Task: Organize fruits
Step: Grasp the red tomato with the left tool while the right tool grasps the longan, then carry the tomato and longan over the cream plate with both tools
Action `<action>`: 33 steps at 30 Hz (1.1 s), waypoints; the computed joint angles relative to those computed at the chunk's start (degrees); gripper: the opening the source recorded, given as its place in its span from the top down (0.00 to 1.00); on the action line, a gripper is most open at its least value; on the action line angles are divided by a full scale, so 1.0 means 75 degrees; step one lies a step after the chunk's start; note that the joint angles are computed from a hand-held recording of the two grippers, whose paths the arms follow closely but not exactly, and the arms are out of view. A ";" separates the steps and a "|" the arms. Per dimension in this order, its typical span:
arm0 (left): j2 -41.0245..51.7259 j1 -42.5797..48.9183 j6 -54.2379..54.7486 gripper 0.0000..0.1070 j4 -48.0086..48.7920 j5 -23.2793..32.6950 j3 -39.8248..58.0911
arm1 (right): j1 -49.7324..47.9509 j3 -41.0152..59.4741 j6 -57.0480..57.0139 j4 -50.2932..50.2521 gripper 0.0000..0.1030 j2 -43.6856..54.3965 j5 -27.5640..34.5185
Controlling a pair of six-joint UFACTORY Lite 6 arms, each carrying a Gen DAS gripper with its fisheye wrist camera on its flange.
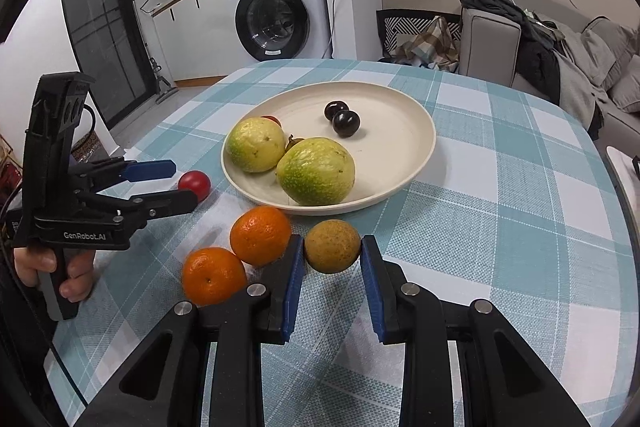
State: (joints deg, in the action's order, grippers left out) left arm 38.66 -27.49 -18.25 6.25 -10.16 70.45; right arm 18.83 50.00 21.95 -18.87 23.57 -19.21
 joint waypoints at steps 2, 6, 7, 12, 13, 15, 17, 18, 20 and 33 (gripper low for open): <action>0.0103 -0.0029 0.0142 0.49 -0.0163 0.0149 0.0152 | 0.0003 -0.0001 -0.0019 0.0027 0.72 0.0009 -0.0014; 0.0327 -0.0039 -0.0413 0.57 0.0465 0.0336 0.0468 | -0.0008 -0.0038 0.0029 -0.0034 0.72 -0.0014 -0.0027; 0.0383 -0.0033 -0.0824 0.60 0.0883 0.0367 0.0545 | -0.0009 -0.0035 0.0020 -0.0027 0.72 -0.0016 -0.0014; 0.0456 -0.0032 -0.1240 0.75 0.1375 0.0369 0.0653 | -0.0026 -0.0097 0.0052 -0.0046 0.72 -0.0084 -0.0030; 0.0430 -0.0025 -0.1300 0.75 0.1445 0.0315 0.0614 | -0.0028 -0.0108 0.0091 -0.0080 0.72 -0.0096 -0.0038; 0.0356 -0.0018 -0.1127 0.75 0.1282 0.0206 0.0514 | -0.0035 -0.0112 0.0087 -0.0068 0.72 -0.0100 -0.0046; 0.0275 -0.0013 -0.1000 0.75 0.1164 0.0106 0.0406 | -0.0031 -0.0119 0.0063 -0.0041 0.72 -0.0102 -0.0056; 0.0230 -0.0012 -0.0861 0.75 0.1022 0.0056 0.0345 | -0.0025 -0.0137 0.0010 0.0020 0.72 -0.0116 -0.0079; 0.0159 0.0001 -0.0883 0.75 0.1016 -0.0044 0.0259 | -0.0029 -0.0172 -0.0027 0.0075 0.72 -0.0145 -0.0130; -0.1091 -0.0220 -0.0042 0.75 0.0146 -0.0829 -0.0787 | -0.0077 -0.0348 -0.0374 0.0748 0.72 -0.0534 -0.0524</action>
State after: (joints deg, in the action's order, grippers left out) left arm 30.48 -29.14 -18.56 7.34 -16.38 64.55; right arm 18.25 47.39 19.15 -13.26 19.56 -23.14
